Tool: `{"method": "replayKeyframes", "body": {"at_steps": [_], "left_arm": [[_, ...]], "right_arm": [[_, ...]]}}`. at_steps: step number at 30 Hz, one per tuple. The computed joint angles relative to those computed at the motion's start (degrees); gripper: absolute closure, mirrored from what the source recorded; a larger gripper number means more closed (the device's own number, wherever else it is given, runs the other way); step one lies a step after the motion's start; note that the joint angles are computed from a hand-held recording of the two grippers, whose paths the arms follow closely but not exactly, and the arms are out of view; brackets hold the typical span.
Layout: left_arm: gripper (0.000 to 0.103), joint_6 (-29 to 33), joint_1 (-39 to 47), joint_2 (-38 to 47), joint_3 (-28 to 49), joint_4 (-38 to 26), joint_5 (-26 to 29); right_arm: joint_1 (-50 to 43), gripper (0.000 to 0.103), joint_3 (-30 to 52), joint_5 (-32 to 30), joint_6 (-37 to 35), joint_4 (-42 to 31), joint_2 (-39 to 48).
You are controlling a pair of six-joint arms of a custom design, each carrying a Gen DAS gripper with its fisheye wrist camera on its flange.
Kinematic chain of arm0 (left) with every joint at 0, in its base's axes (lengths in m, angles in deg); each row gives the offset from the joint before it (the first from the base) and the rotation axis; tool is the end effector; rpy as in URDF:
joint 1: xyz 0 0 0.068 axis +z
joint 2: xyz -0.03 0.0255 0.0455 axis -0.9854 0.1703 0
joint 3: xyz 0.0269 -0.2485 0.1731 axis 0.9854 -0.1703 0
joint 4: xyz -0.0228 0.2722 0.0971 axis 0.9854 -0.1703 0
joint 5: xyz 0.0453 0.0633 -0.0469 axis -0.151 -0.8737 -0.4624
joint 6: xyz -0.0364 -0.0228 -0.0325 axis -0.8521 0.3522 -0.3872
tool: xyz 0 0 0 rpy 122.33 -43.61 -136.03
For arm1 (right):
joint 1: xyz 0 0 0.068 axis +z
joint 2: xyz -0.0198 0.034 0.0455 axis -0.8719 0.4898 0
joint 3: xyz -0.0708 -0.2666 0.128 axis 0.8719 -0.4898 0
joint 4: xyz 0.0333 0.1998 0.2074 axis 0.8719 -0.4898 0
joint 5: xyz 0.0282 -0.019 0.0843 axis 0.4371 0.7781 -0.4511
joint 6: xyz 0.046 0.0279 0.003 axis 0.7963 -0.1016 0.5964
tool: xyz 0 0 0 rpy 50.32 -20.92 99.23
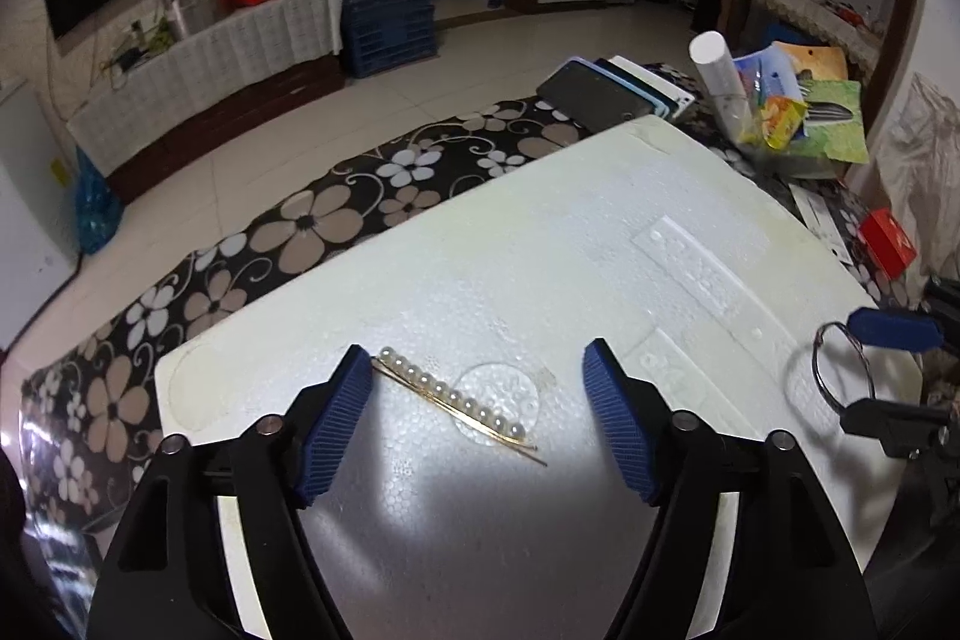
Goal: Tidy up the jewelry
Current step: 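Grasp the pearl hair pin with the left gripper while the right grasps the black ring bracelet, then carry the pearl hair pin and black ring bracelet over the white box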
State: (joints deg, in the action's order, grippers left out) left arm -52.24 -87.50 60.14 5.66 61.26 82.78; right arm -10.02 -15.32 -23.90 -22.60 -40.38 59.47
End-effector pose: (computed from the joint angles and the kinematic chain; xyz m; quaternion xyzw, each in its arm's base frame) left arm 0.3396 -0.0550 0.1604 0.3183 0.8888 -0.1049 0.3127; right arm 0.2079 0.2307 0.1953 -0.0341 0.9264 0.0810 0.3661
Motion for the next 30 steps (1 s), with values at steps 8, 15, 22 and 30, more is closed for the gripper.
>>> {"method": "replayKeyframes", "body": {"at_steps": [8,15,22,30], "left_arm": [[0.084,0.05,1.98,-1.81,-2.12,2.2,-2.22],[0.096,0.95,0.79,-3.48,-4.14,3.71,-3.75],[0.096,0.85,3.47,-6.9,-4.31,0.63,-0.44],[0.095,3.44,8.58,-13.08,-6.15,-3.02,2.85]], "right_arm": [[-0.52,0.058,-0.33,-1.15,-0.63,0.96,-0.5],[0.21,0.058,1.16,-0.84,-1.36,0.5,1.16],[0.32,0.058,2.53,-1.19,-2.08,0.48,2.1],[2.84,0.058,7.13,-0.95,-3.41,0.45,5.85]]}}
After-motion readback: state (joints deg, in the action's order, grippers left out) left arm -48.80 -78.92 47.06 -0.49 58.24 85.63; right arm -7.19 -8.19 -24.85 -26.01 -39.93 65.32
